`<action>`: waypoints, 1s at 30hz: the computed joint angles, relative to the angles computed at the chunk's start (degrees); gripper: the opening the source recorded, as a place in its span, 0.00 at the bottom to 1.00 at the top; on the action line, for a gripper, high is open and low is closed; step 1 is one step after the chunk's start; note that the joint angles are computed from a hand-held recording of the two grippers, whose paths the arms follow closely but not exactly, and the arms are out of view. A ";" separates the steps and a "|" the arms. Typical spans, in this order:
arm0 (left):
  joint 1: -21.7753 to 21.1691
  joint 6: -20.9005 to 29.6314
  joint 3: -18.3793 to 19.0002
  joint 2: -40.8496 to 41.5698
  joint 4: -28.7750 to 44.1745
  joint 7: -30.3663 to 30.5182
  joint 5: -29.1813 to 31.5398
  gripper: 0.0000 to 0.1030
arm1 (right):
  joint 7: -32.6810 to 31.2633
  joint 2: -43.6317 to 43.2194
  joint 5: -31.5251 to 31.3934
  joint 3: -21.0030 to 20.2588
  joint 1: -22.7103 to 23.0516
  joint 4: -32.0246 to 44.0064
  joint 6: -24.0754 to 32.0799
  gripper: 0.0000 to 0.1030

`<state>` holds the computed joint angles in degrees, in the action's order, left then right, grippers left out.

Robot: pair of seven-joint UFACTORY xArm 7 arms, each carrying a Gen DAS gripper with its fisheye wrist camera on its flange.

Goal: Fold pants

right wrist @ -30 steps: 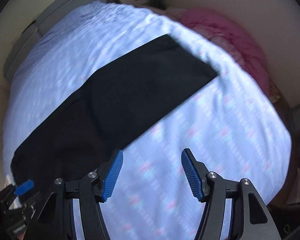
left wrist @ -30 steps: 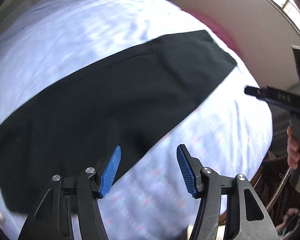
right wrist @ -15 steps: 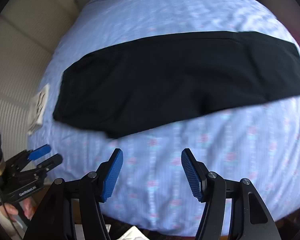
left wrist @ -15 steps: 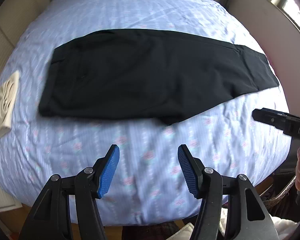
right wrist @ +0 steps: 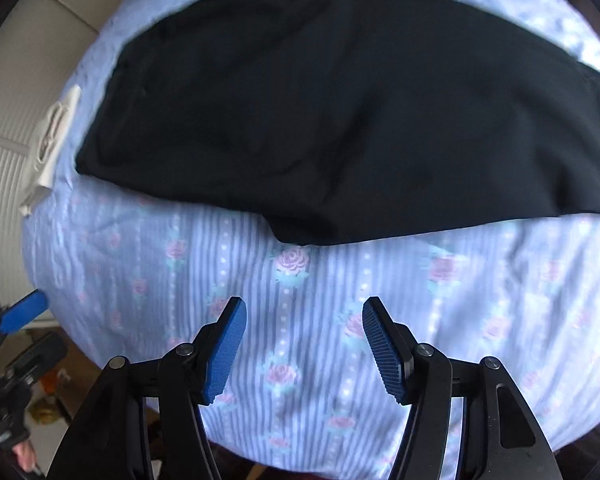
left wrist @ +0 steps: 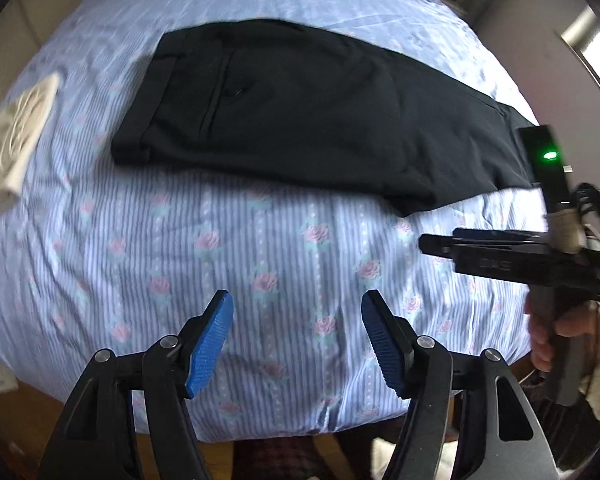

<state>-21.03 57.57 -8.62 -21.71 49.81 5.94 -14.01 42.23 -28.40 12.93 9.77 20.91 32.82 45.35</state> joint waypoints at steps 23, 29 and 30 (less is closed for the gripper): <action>-0.54 -0.75 -5.30 -8.18 -5.60 -28.06 6.26 0.64 | -27.49 12.36 -3.19 -2.30 -0.02 7.98 -4.48 0.57; -0.99 1.09 -6.50 -8.43 -4.84 -32.01 9.58 0.64 | -26.01 12.82 -4.39 -1.19 -1.93 8.01 -6.04 0.20; -0.93 1.24 -6.40 -8.34 -4.82 -32.76 9.67 0.64 | -26.00 11.79 -4.34 -1.38 -2.12 7.47 -6.09 0.16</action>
